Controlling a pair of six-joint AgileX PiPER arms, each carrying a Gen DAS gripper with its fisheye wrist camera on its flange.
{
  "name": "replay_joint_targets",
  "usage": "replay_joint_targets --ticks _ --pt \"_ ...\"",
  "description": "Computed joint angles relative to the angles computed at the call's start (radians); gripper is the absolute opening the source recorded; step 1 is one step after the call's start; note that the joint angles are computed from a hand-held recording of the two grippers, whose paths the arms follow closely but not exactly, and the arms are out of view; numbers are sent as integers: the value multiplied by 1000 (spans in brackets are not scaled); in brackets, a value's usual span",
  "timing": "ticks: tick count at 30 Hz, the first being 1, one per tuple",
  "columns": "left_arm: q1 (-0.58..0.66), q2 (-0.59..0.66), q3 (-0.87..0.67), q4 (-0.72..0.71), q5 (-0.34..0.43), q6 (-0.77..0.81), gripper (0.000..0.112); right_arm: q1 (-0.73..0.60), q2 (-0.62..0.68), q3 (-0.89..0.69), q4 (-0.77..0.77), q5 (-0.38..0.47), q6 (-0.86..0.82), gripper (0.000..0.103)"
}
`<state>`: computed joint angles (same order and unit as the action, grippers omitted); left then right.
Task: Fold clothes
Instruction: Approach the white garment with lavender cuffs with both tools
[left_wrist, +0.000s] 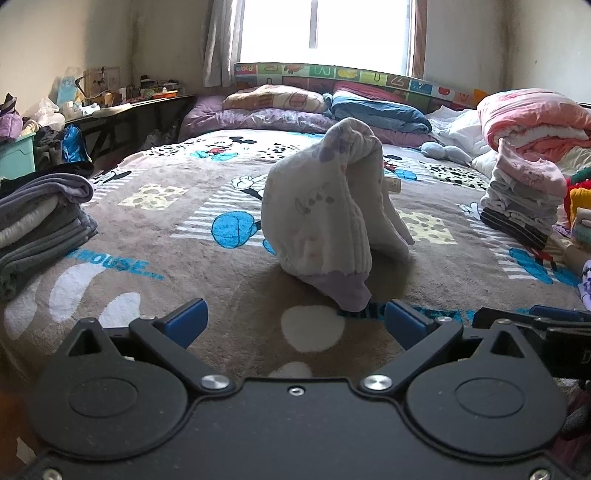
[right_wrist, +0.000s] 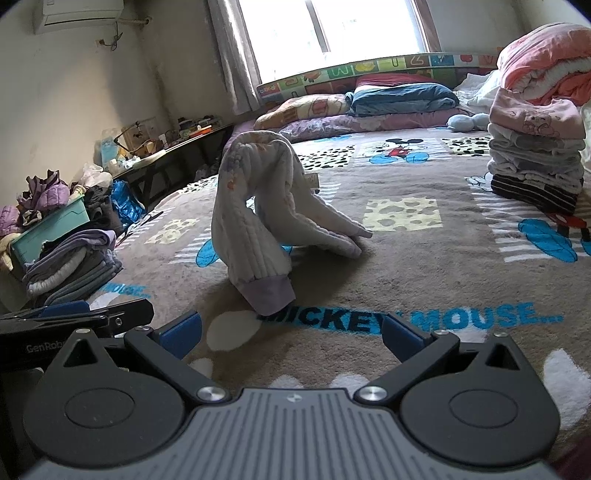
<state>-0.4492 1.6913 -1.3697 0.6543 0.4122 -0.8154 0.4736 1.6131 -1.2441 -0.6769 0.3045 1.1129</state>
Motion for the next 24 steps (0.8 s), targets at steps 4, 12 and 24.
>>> replay_joint_targets --ticks 4,12,24 --pt "-5 8 -8 8 9 -7 103 -1 3 3 2 -7 0 103" --pt "-2 29 -24 4 17 -5 103 -13 14 8 44 -37 -41 103" --pt "24 92 -21 32 -80 -83 103 -85 42 89 10 -232 6 103"
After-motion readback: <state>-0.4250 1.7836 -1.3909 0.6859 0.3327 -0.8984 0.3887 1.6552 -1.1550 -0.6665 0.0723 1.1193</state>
